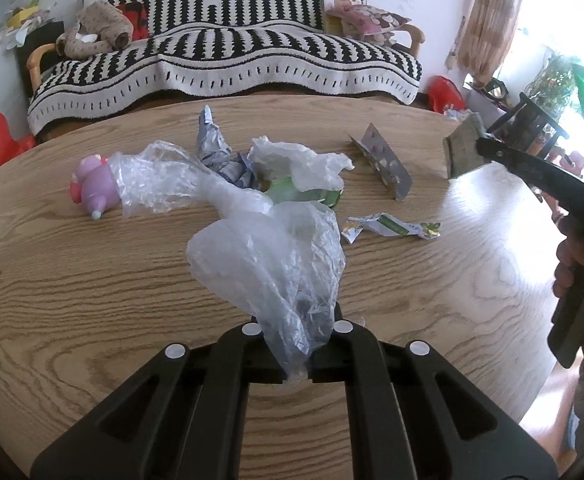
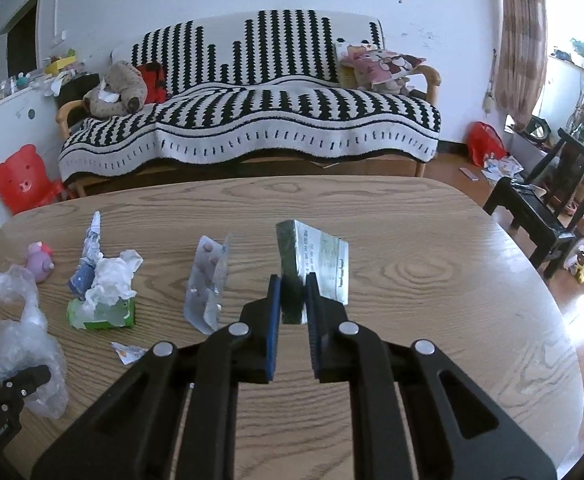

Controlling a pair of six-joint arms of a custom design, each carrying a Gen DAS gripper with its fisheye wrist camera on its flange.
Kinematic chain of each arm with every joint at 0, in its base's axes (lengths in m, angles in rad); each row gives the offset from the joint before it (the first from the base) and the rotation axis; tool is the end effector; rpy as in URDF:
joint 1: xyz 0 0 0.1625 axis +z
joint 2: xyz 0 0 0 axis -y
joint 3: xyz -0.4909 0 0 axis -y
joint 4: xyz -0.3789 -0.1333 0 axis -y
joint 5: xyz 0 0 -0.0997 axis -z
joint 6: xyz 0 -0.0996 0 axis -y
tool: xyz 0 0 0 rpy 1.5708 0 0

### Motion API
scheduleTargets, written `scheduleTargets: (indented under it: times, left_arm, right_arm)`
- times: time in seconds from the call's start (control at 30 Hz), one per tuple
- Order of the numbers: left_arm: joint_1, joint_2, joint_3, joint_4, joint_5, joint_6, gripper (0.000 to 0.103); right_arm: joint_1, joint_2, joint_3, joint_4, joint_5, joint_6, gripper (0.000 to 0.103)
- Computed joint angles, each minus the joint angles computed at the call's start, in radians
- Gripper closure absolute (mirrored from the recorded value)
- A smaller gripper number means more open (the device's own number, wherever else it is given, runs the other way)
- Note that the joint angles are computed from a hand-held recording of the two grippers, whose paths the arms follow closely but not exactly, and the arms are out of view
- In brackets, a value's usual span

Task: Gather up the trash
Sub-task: 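Grasp the clear plastic bag with the left tool while the right tool grasps the grey-green packet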

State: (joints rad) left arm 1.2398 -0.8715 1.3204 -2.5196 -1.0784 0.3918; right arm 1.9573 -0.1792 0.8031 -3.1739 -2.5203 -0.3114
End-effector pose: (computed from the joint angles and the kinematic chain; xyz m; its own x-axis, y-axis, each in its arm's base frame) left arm -0.0851 -0.8028 0.3445 -0.7294 0.3835 -0.5665 0.6100 0.7396 -0.2846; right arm 0.3856 -0.8086 0.0791 -0.6910 0.2280 0.6860 -0.4433 0.6160 -0.6512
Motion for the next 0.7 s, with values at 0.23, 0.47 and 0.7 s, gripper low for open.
scheduleTargets:
  times: [0.23, 0.47, 0.7]
  left_arm:
    - [-0.001, 0.002, -0.001, 0.014, 0.017, -0.007, 0.099]
    - [-0.005, 0.006, -0.013, 0.025, 0.043, -0.021, 0.099]
    - [-0.004, 0.003, -0.020, 0.017, 0.061, -0.030, 0.099]
  right_arm:
    - [-0.002, -0.025, 0.043, -0.031, -0.010, 0.014, 0.090]
    - [-0.001, -0.033, 0.051, -0.035, -0.007, 0.015, 0.091]
    - [0.006, -0.047, 0.072, -0.057, 0.000, 0.013, 0.091]
